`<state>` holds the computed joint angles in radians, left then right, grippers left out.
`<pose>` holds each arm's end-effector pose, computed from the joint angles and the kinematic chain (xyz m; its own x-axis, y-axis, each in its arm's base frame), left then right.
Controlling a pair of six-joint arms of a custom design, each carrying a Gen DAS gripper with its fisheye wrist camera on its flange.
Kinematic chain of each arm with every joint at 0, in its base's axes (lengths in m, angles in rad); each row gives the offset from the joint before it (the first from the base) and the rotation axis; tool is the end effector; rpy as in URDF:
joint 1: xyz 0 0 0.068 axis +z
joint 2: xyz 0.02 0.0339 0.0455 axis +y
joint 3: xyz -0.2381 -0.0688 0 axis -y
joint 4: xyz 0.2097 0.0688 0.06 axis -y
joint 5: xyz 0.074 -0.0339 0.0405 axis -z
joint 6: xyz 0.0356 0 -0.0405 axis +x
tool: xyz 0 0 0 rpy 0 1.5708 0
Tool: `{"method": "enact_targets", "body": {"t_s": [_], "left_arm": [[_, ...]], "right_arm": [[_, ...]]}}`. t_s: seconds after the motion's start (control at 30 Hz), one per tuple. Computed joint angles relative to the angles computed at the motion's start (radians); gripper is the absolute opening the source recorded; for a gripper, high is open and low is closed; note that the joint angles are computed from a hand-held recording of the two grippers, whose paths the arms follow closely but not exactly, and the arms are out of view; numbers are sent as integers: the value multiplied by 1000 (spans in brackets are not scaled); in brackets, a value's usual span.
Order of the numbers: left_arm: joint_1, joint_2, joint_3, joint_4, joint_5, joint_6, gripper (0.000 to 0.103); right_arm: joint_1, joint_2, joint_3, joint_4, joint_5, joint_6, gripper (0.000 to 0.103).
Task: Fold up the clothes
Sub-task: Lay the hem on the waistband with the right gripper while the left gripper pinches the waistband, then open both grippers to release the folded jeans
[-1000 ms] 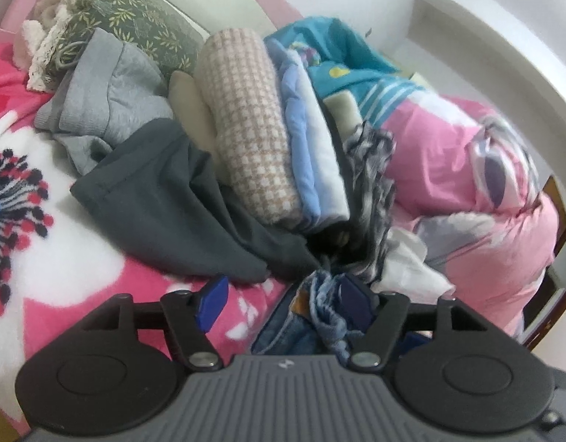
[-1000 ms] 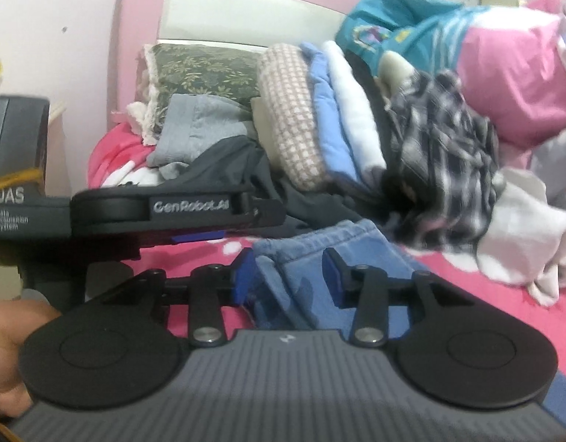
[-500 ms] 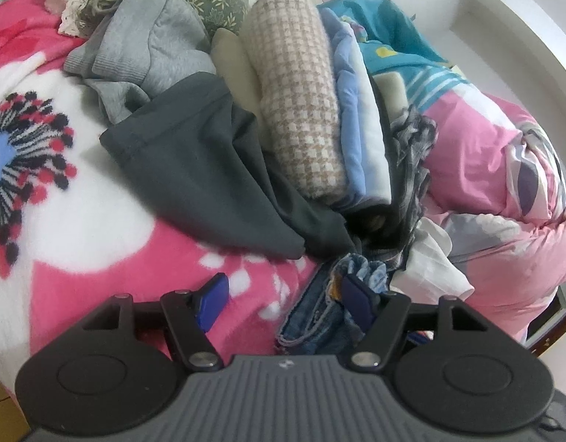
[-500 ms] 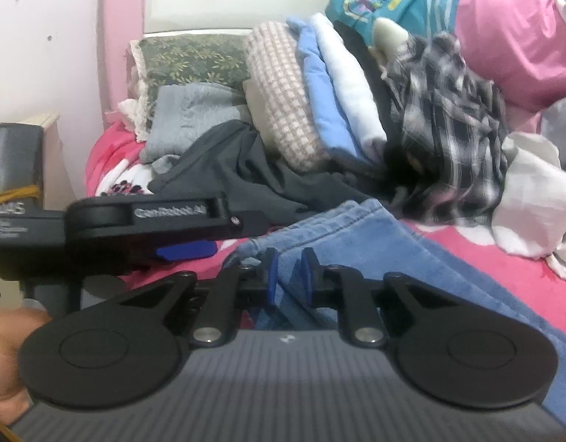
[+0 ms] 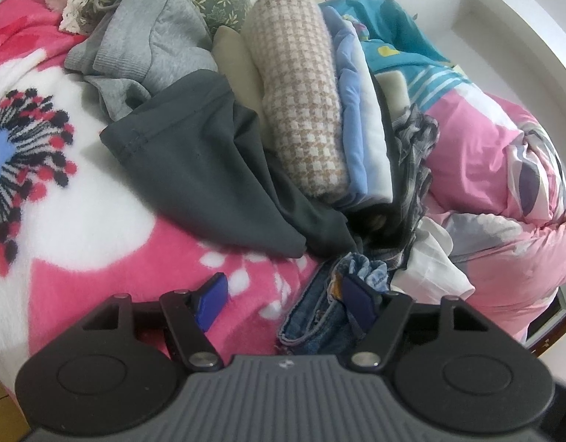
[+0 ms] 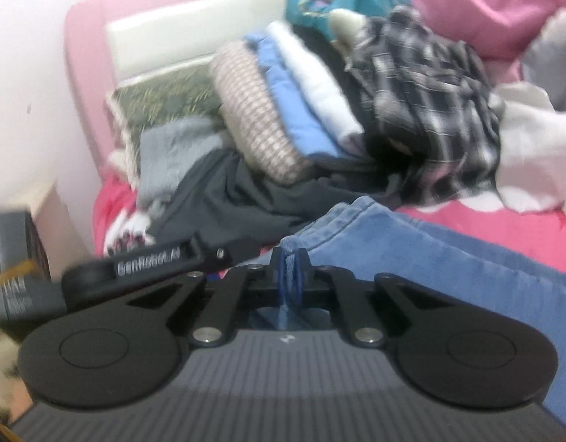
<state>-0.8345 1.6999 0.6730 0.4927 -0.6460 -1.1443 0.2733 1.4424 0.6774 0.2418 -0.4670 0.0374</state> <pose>0.2164 -0.2069 0.1491 -0.3633 -0.6816 -0.6351 -0.2105 0.7241 -0.6568 0.2595 0.0894 0.1948 -0.5038 -0.1066 -0.8572 -0.5981 0.7590 0.2572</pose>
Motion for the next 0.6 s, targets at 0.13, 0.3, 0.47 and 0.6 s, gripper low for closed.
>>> {"method": "enact_targets", "body": {"t_s": [0.13, 0.3, 0.47, 0.6], "left_arm": [[3, 1, -4, 9, 4, -3, 71], [7, -2, -11, 18, 14, 2, 71], [9, -9, -29, 39, 20, -1, 71], [9, -8, -32, 46, 20, -5, 71]], "right_arm": [[-2, -19, -6, 19, -21, 19, 4], [2, -28, -15, 26, -42, 8, 4], [32, -19, -28, 23, -7, -16, 4], [41, -33, -45, 18, -6, -25, 4]]}}
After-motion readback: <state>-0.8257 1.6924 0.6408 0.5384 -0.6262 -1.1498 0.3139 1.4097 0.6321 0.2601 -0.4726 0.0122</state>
